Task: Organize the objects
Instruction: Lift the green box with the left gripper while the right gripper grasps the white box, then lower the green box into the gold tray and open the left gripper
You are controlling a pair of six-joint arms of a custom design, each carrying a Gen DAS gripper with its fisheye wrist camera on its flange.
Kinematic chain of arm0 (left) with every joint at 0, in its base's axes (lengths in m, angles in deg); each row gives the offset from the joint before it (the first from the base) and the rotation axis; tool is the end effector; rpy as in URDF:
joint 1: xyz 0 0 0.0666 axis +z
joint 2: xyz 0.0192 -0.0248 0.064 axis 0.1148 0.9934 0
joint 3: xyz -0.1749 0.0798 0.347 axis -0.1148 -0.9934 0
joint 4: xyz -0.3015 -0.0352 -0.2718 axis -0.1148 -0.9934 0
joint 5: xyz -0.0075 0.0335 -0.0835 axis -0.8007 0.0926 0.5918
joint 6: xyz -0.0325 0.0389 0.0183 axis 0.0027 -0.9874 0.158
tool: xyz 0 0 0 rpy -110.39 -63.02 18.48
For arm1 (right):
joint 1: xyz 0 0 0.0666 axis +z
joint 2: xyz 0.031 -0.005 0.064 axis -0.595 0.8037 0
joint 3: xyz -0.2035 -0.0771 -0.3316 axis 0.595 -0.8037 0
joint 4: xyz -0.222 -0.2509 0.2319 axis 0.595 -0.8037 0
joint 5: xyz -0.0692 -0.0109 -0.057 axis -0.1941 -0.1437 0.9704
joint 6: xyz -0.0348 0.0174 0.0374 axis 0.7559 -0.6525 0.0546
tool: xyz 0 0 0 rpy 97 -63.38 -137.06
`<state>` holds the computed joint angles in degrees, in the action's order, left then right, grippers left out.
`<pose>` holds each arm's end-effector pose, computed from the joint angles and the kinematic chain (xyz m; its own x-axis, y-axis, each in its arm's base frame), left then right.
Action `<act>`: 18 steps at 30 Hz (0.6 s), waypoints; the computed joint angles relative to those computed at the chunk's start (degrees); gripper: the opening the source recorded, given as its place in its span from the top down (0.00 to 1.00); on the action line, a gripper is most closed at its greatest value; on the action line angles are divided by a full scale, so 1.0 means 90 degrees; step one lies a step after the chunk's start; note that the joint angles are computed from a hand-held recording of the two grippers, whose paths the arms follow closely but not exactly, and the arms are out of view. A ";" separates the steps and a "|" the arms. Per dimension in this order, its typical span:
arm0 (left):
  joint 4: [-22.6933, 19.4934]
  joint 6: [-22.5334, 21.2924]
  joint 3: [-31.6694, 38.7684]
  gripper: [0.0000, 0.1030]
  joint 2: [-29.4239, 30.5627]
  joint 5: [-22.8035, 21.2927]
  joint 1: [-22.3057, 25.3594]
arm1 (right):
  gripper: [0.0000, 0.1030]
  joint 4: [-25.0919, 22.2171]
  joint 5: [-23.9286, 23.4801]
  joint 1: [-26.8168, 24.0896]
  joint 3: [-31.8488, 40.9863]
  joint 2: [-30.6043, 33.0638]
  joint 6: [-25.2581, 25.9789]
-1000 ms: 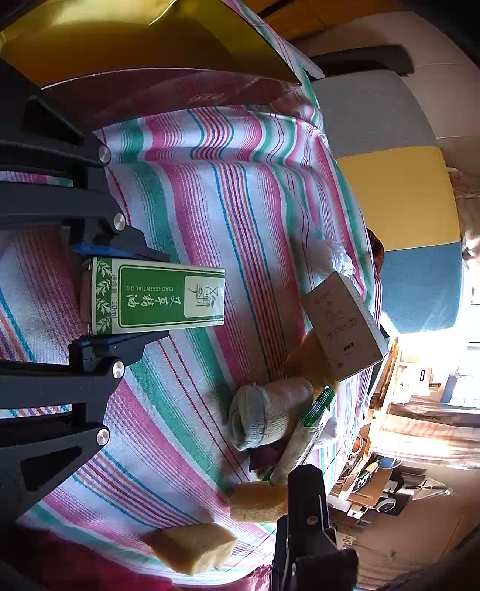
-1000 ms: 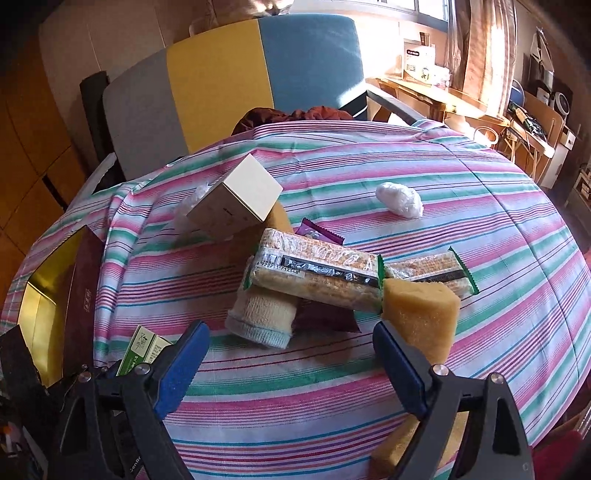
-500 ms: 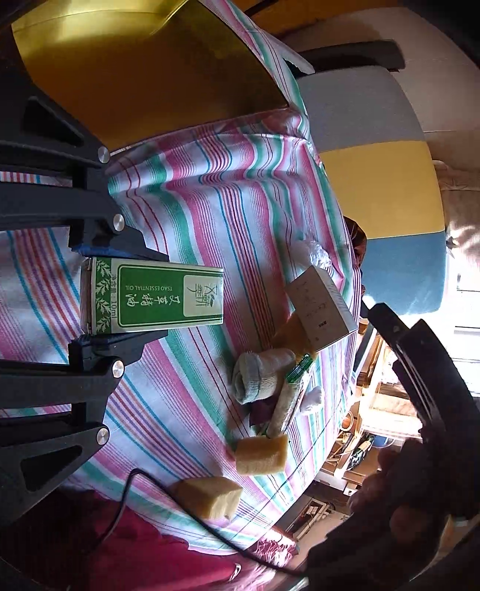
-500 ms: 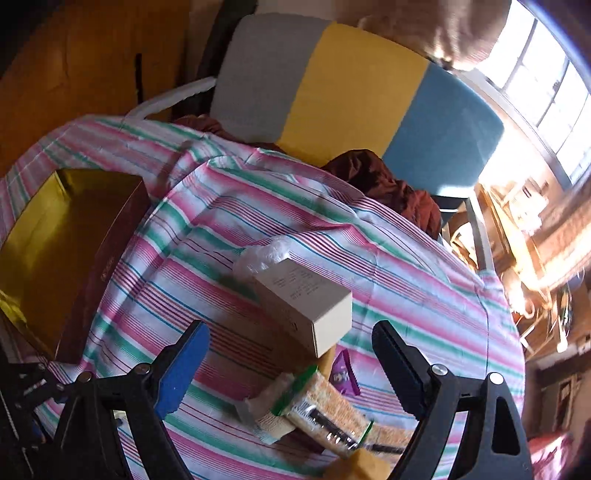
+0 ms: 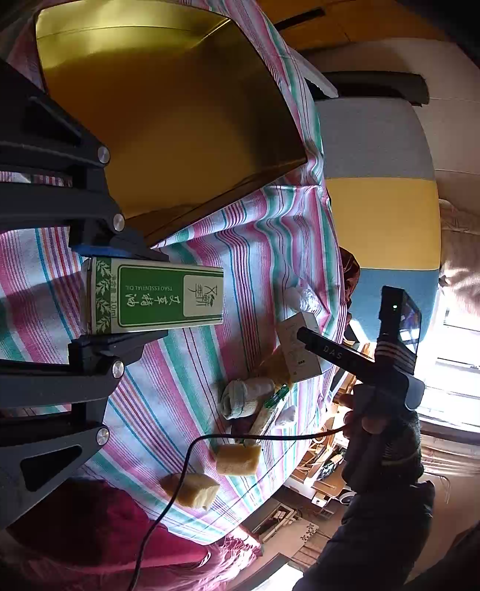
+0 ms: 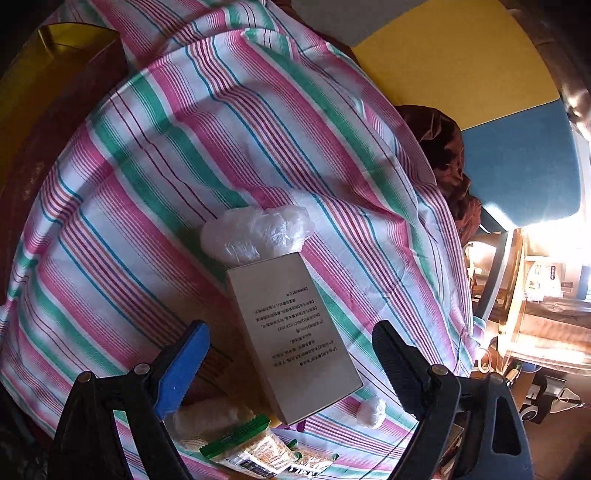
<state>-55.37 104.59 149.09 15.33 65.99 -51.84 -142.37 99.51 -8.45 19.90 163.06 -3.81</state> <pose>0.2213 -0.3461 0.4074 -0.6788 0.2907 -0.6744 0.5085 0.8486 -0.1460 0.4689 0.2339 0.4129 -0.8017 -0.5913 0.0869 -0.5763 0.7263 -0.3748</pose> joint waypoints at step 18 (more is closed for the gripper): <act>-0.0347 0.0558 -0.0338 0.70 -0.0857 -0.0481 0.0200 | 0.50 0.1742 -0.1019 0.0778 -0.1939 -0.2089 -0.2777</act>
<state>-58.49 109.61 146.05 7.62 61.65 -50.04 -126.70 90.34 -1.45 2.44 144.26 -28.81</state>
